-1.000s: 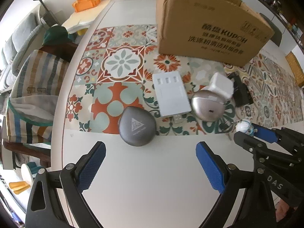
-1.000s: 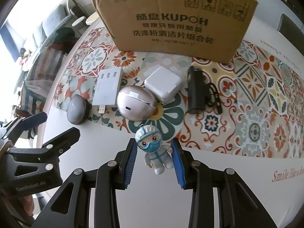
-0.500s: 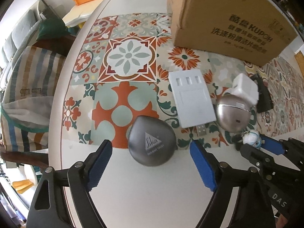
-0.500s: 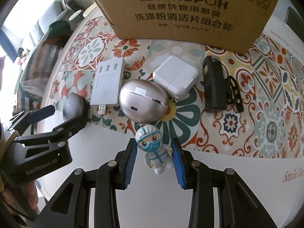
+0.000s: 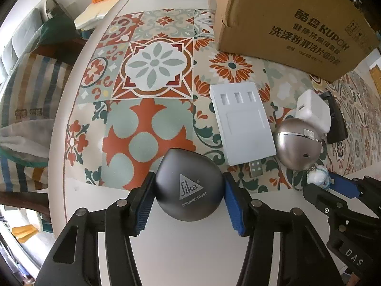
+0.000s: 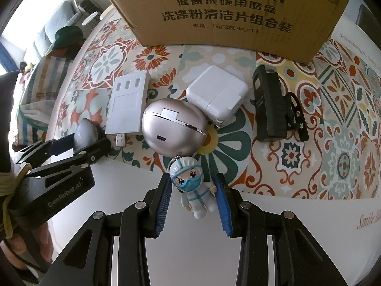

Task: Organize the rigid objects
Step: 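Hold the figurine in the right gripper while the left gripper grasps the grey Sika puck, then carry the figurine and Sika puck up and over the cardboard box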

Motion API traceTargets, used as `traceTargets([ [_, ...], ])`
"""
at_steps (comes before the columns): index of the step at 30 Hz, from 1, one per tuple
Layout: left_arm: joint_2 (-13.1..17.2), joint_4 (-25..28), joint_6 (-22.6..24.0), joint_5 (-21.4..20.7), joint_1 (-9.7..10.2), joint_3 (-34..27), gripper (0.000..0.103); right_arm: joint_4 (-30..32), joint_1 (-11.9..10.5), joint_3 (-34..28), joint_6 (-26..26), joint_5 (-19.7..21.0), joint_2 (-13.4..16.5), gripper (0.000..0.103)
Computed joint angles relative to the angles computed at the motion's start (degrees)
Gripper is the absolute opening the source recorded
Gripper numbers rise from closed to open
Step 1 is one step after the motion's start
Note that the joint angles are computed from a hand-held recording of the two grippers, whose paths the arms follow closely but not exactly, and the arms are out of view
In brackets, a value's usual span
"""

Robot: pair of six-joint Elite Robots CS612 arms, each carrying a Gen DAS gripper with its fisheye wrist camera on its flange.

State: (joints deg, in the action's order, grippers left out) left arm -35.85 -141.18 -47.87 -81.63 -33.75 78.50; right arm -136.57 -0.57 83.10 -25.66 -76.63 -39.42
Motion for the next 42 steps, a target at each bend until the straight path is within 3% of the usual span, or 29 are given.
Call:
traceTargets([
  [20,-5.1,-7.4,-1.5,4.1,-3.74,6.9,0.055,-3.7,-1.5,3.5,-1.0,1.8,-2.6,0.037],
  [42,-8.1,-13.8,4.0,11.9,-5.20,6.0,0.055,-14.6,-4.4,7.4,1.0,8.7,-7.9,0.037],
])
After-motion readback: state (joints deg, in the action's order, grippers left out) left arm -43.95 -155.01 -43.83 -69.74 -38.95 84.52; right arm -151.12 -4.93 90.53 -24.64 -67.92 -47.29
